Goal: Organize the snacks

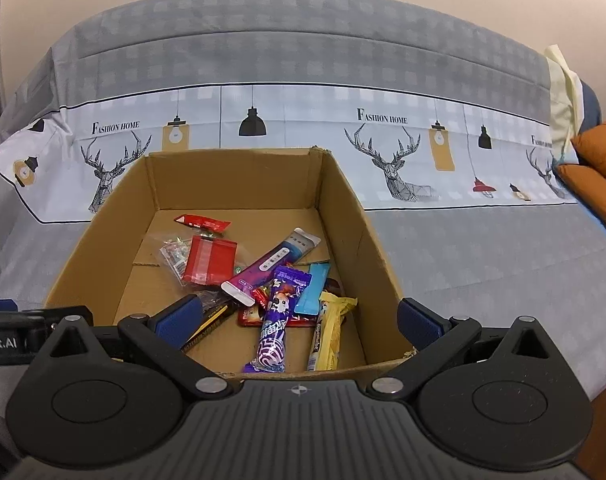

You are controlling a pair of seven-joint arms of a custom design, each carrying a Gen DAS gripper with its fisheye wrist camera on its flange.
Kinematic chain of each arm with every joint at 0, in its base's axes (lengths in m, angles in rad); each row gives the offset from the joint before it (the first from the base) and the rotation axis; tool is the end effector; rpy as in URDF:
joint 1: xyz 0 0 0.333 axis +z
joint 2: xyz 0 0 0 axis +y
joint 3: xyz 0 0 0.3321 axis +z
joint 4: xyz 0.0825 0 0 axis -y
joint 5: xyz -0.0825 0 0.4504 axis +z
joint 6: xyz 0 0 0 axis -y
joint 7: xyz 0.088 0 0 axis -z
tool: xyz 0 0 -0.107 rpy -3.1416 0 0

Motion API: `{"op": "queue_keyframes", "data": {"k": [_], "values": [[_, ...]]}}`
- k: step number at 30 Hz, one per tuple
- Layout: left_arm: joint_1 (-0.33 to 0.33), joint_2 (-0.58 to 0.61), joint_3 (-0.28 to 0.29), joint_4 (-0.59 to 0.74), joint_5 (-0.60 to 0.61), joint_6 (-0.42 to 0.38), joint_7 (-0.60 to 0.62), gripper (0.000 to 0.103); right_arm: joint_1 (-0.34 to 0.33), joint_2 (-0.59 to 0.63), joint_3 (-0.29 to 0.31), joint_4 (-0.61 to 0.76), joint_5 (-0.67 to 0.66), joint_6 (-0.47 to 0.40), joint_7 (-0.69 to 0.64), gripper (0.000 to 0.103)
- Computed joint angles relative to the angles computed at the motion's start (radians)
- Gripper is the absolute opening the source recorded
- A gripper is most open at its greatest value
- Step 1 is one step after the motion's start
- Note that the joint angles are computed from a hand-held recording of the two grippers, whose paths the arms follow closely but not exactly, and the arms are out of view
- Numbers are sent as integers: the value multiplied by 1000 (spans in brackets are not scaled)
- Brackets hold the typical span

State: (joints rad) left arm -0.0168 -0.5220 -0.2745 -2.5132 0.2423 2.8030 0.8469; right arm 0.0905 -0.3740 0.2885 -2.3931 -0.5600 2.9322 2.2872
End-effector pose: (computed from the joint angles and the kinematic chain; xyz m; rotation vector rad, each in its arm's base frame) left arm 0.4659 -0.1619 0.5311 -1.9434 1.5652 -0.8716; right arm 0.4806 0.2399 0.5347 -1.7828 1.4719 -0.7981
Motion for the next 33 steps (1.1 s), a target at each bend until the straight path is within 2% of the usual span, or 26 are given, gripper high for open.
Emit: {"op": "queue_keyframes", "data": {"k": [10,33], "values": [[-3,5,3,2,-3,0,5,103,18,9,-14,5,10,-1,-31,103],[-8,13,-5,5,5,8,5,103,13,10,-7,7,-5,-5,-31,103]]}}
